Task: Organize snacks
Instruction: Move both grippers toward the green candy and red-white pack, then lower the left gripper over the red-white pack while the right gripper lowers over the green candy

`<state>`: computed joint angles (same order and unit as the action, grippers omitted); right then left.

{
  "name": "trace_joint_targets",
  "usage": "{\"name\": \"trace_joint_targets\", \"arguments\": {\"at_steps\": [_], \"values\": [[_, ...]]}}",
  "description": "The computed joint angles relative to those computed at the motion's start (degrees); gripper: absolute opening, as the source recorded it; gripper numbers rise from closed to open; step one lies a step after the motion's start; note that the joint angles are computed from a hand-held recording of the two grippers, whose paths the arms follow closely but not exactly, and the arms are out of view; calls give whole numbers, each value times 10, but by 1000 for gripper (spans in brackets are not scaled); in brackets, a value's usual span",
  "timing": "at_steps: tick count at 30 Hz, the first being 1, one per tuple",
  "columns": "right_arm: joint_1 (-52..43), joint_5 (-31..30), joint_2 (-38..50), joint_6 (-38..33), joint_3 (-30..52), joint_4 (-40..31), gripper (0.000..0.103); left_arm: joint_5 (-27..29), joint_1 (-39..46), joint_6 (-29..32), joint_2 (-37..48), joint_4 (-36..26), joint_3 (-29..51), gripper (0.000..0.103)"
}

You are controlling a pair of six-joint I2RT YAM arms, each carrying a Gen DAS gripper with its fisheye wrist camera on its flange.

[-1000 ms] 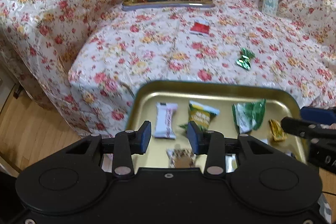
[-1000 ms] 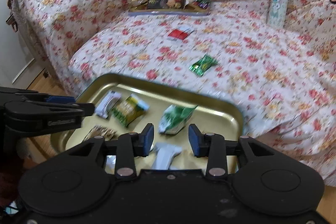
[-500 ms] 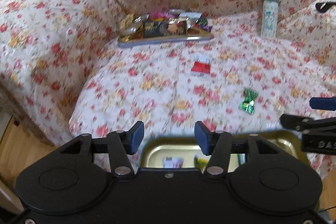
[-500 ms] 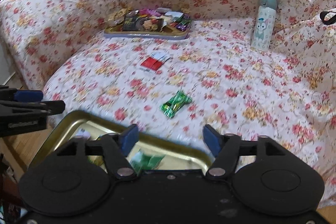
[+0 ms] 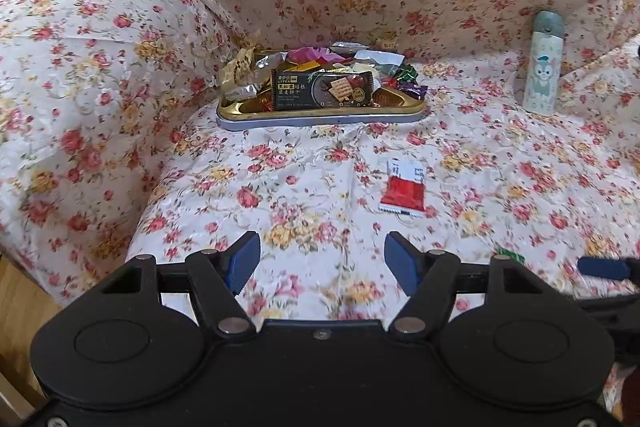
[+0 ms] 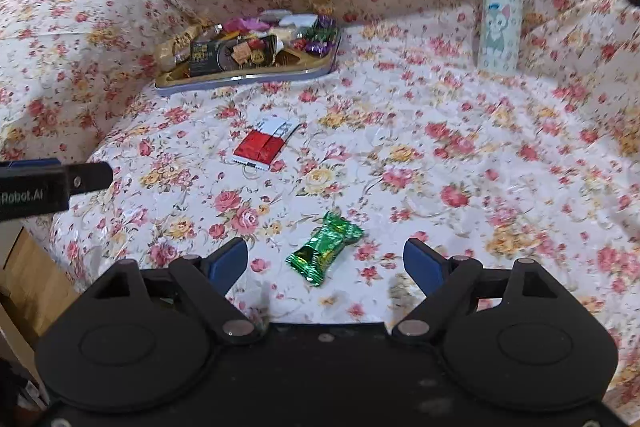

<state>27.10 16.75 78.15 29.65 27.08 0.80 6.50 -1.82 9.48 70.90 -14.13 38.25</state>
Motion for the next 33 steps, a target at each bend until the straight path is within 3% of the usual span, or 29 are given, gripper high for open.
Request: {"name": "trace_joint_targets", "arguments": {"at_steps": [6, 8, 12, 19, 25, 33], "values": [[-17, -21, 94, -5, 38, 35, 82, -7, -12, -4, 72, 28, 37, 71], [-24, -30, 124, -2, 51, 40, 76, -9, -16, -3, 92, 40, 45, 71], [-33, -38, 160, -2, 57, 59, 54, -7, -26, 3, 126, 67, 52, 71], [-32, -8, 186, -56, 50, 100, 34, -5, -46, 13, 193, 111, 68, 71], [-71, -8, 209, -130, 56, 140, 30, 1, -64, 32, 248, 150, 84, 71], [-145, -43, 247, -201, 66, 215, 30, 20, -71, 10, 320, 155, 134, 71]]}}
